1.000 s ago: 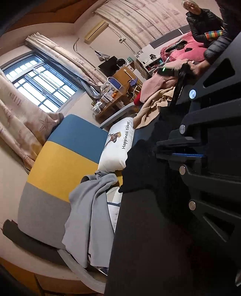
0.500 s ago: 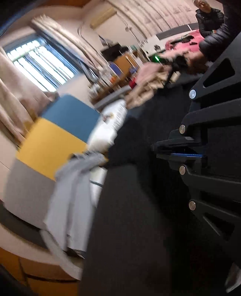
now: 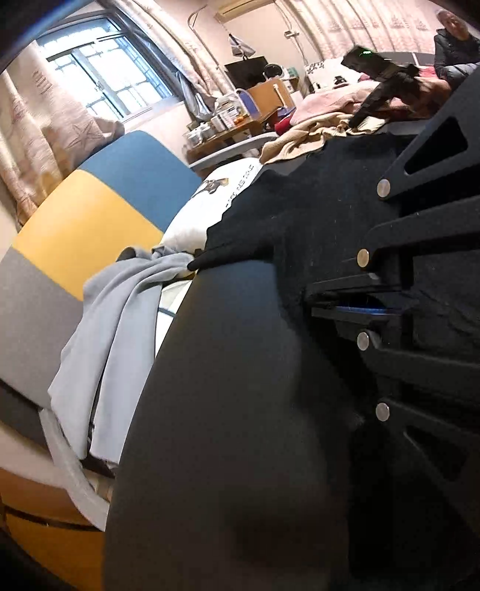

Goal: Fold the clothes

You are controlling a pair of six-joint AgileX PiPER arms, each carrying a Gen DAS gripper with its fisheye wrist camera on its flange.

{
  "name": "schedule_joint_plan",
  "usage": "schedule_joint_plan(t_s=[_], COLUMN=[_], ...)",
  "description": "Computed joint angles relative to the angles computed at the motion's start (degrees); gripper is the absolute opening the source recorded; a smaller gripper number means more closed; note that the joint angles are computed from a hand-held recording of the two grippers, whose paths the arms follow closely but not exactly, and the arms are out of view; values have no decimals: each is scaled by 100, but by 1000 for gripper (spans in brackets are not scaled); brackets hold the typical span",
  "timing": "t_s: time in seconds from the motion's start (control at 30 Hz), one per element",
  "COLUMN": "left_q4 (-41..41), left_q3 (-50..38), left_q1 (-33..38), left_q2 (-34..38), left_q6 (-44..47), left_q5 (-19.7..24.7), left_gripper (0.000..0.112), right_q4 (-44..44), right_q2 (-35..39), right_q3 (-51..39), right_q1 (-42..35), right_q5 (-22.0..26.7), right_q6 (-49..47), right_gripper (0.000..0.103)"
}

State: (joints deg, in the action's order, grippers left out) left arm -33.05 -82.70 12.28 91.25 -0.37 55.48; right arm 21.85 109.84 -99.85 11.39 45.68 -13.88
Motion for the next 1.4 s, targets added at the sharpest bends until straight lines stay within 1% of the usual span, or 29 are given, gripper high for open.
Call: schedule_joint_plan(t_s=[0.1,0.17,0.2,0.3,0.37,0.43,0.53,0.63,0.67,0.8,0.87,0.9,0.93,0.97,1.07,1.1,1.17,1.2,1.23,1.27,1.33,1.37,1.4], left_q4=[-22,-147,-203,-247,-207,-201,-659,-1101,-1057,-15,526,618,708,810,1827,2039,2008,2046,2258,2240,1878,1429,1209], left_q3=[-148,-137,-126,-108,-162,-248,-355,-382,-411,-416,-283,-173,-64,42,282,370,544,535,472,518,647,820,1033], left_q1=[103,191,227,270,279,311,520,770,783,476,268,234,199,162,-115,-191,-300,-400,-544,-540,-365,-156,-48], left_q2=[105,122,121,118,123,147,165,89,72,112,207,194,183,168,-250,-421,-778,-874,-943,-998,-1116,-1208,-1314], left_q6=[40,80,99,170,215,164,249,303,254,-197,-498,-587,-678,-776,-1502,-1686,-1624,-1588,-1681,-1731,-1503,-1170,-878], left_q5=[157,195,213,210,320,465,755,1001,1050,1022,947,926,905,878,507,380,53,-16,-25,-54,-108,-157,-202], left_gripper=[3,3,3,3,3,3,3,3,3,3,3,3,4,8,8,8,13,14,14,14,15,20,21], right_q4=[182,117,-66,-639,-1179,-1258,-1146,-704,-531,-8,124,287,409,507,1007,1200,1271,1162,1093,1070,1113,1164,1230], right_q2=[-73,144,322,854,938,1009,1089,970,911,696,736,777,783,736,284,119,-116,-220,-247,-206,-135,-105,-67], right_q3=[60,-142,-316,-898,-857,-973,-1339,-1547,-1583,-1404,-1345,-1324,-1261,-1135,-409,-164,194,348,412,391,301,246,170], right_q1=[626,1097,1359,1796,1976,1992,1889,1686,1606,1313,1264,1187,1103,1001,515,317,25,-97,-215,-312,-368,-354,-321], right_q5=[344,555,611,864,556,589,1122,1540,1657,1905,2014,2173,2235,2167,1717,1568,1292,1149,1071,1044,1060,1089,1147], right_q6=[-1027,-1352,-1411,-1268,-1073,-1047,-1011,-1126,-1168,-1381,-1447,-1432,-1338,-1266,-1189,-1137,-1002,-869,-718,-588,-518,-546,-588], right_gripper=[24,24,24,24,24,24,8,7,7,8,13,14,19,22,22,22,22,22,22,23,25,25,25])
